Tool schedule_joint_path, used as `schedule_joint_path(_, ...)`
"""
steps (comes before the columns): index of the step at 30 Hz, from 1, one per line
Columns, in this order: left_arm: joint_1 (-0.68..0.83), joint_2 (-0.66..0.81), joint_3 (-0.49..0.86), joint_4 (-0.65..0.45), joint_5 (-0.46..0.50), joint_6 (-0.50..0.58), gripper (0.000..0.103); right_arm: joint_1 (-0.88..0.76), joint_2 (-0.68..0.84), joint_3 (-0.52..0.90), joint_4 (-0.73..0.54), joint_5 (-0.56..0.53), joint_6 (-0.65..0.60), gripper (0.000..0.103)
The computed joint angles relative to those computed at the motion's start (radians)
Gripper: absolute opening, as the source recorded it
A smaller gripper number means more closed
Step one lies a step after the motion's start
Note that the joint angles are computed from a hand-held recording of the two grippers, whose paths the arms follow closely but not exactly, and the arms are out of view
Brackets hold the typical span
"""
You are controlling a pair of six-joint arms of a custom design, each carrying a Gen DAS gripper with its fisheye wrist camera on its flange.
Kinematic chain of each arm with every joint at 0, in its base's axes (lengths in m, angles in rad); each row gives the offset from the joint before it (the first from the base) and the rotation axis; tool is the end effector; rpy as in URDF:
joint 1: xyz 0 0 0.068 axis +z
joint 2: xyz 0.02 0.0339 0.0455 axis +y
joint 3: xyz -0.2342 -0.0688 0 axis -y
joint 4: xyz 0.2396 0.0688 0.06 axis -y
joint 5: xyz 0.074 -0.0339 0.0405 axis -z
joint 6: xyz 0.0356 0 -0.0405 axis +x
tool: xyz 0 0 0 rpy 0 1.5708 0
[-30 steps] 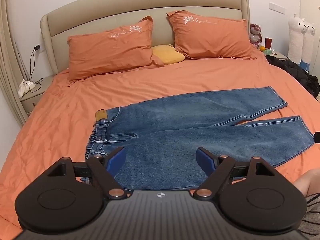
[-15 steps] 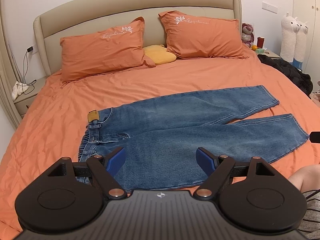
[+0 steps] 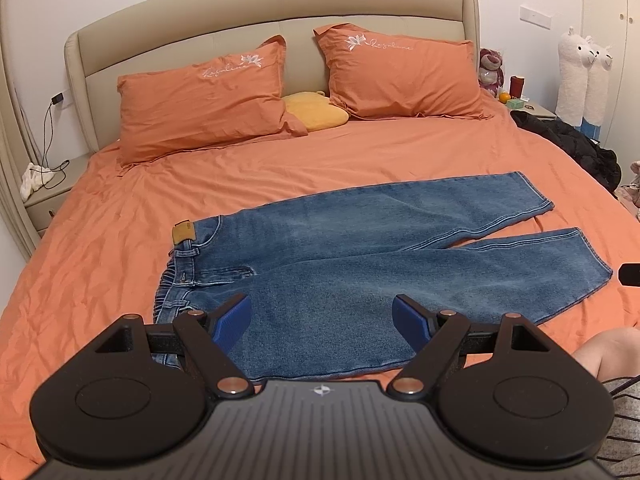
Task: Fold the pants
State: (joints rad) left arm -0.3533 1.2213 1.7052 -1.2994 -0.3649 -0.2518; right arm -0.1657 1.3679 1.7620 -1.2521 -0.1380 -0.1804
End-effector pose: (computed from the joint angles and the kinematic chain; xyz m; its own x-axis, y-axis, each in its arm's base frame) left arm 0.1897 -0.0564 0.4200 -0.6849 0.0045 -0.7286 -0.0794 0.9936 0.0808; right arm 0.2399 -0.0352 0.4076 -0.7475 -0.0552 -0.6620 -0.0604 0.9981 -0.0150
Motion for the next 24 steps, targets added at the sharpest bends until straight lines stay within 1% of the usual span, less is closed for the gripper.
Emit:
schedule_joint_path(13,-0.002,-0.011,-0.009,0.003,0.008,-0.008,0.094,0.008,-0.030,-0.027,0.008,0.020,0.000,0.098)
schedule_joint_path(24,0.019,-0.023,-0.028,0.013,0.018,0.003,0.094,0.006,-0.043,-0.039,0.012,0.015,-0.009,0.098)
